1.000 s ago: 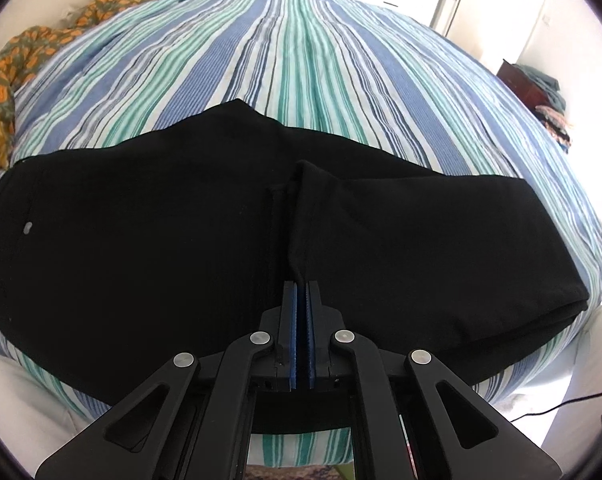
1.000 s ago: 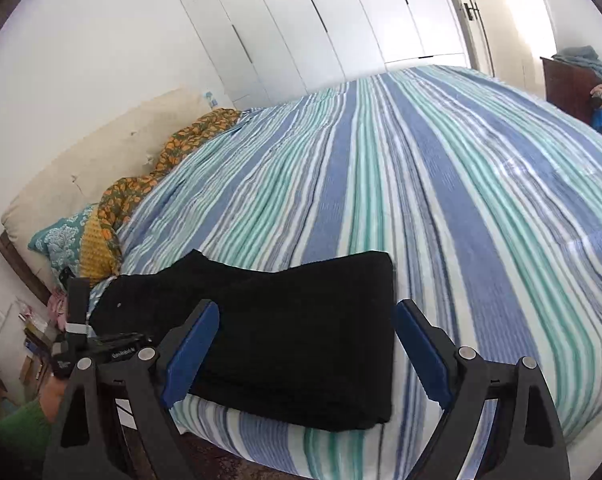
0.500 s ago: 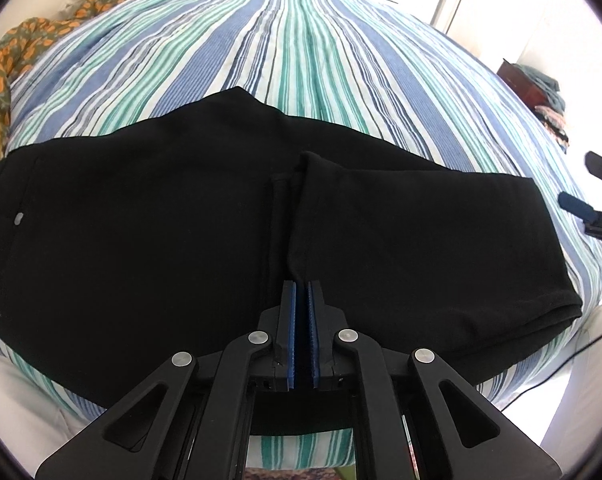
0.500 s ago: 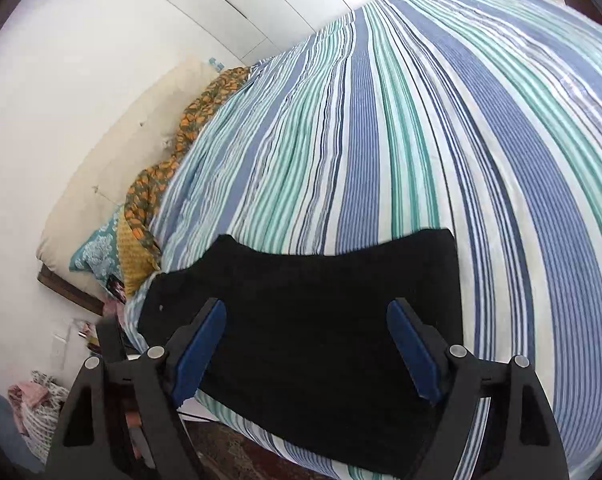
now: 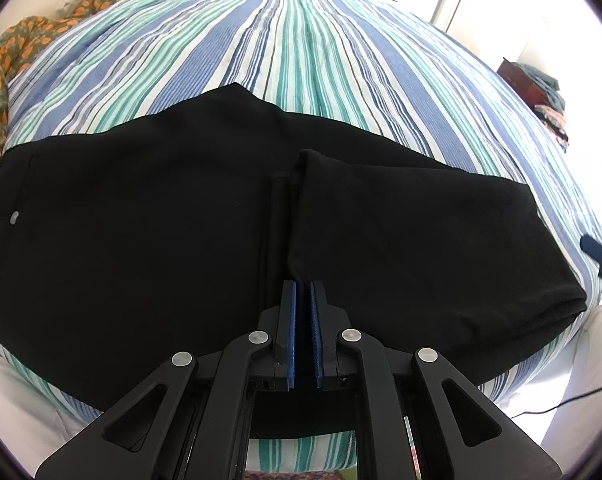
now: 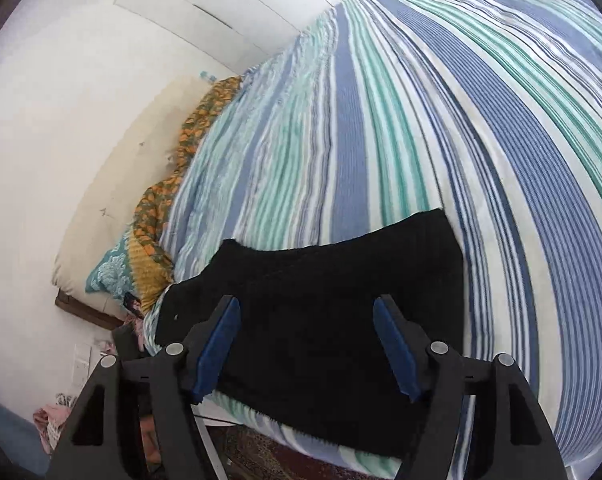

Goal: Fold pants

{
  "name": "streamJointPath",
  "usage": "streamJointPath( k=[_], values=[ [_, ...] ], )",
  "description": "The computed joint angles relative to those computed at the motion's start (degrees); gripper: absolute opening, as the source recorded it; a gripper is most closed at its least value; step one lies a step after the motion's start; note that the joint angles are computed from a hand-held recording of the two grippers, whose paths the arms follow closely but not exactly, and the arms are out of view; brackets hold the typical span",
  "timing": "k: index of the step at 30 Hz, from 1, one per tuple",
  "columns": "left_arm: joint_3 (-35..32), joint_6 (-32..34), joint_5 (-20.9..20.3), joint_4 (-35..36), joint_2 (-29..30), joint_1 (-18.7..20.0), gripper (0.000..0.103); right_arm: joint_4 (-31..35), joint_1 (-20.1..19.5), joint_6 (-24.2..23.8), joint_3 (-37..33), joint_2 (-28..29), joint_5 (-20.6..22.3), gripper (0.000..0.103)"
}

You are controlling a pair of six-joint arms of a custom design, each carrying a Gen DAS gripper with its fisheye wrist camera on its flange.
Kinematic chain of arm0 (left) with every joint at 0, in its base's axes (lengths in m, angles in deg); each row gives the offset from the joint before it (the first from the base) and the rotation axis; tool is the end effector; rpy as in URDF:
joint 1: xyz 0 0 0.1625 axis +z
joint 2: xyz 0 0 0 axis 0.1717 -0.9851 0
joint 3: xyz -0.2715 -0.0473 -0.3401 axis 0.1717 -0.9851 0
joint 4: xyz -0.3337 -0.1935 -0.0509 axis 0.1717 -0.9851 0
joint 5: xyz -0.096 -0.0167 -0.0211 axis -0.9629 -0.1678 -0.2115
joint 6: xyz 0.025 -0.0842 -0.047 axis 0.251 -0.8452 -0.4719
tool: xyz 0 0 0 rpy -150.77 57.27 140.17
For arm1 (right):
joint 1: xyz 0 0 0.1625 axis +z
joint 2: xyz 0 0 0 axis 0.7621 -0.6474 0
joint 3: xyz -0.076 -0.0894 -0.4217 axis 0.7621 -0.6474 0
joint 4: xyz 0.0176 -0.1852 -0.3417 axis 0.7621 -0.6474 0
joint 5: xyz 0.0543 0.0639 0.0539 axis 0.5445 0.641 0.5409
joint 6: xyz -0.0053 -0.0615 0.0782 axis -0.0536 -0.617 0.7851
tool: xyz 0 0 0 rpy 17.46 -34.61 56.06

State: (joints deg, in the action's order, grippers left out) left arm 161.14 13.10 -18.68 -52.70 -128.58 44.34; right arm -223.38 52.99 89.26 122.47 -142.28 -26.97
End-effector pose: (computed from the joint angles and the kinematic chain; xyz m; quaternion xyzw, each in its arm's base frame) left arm -0.1182 -0.5071 0.2933 0.1173 0.9228 -0.2213 0.2926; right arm 0.2380 -0.4992 0.2554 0.0514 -0.9623 0.2668 0.0095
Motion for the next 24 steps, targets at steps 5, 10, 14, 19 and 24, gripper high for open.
streamJointPath(
  k=[5, 10, 14, 19, 24],
  values=[
    [0.3, 0.5, -0.3, -0.5, -0.1, 0.0, 0.008, -4.5, -1.4, 4.3, 7.7, 0.9, -5.4, 0.071],
    [0.2, 0.4, -2.0, -1.3, -0.5, 0.5, 0.013, -8.4, -3.2, 5.8, 9.2, 0.4, -2.2, 0.070],
    [0.8, 0.0, -4.8, -4.4, -1.5, 0.8, 0.036, -9.0, -1.4, 4.1, 9.0, 1.2, -5.5, 0.071],
    [3.0, 0.7, 1.0, -10.2, -2.6, -1.6, 0.071, -9.0, -1.2, 3.4, 8.2, 2.2, -6.1, 0.072],
    [1.9, -2.3, 2.2, -9.3, -2.3, -0.5, 0.076, -9.7, -2.2, 3.4, 8.8, 1.9, -4.4, 0.072]
  ],
)
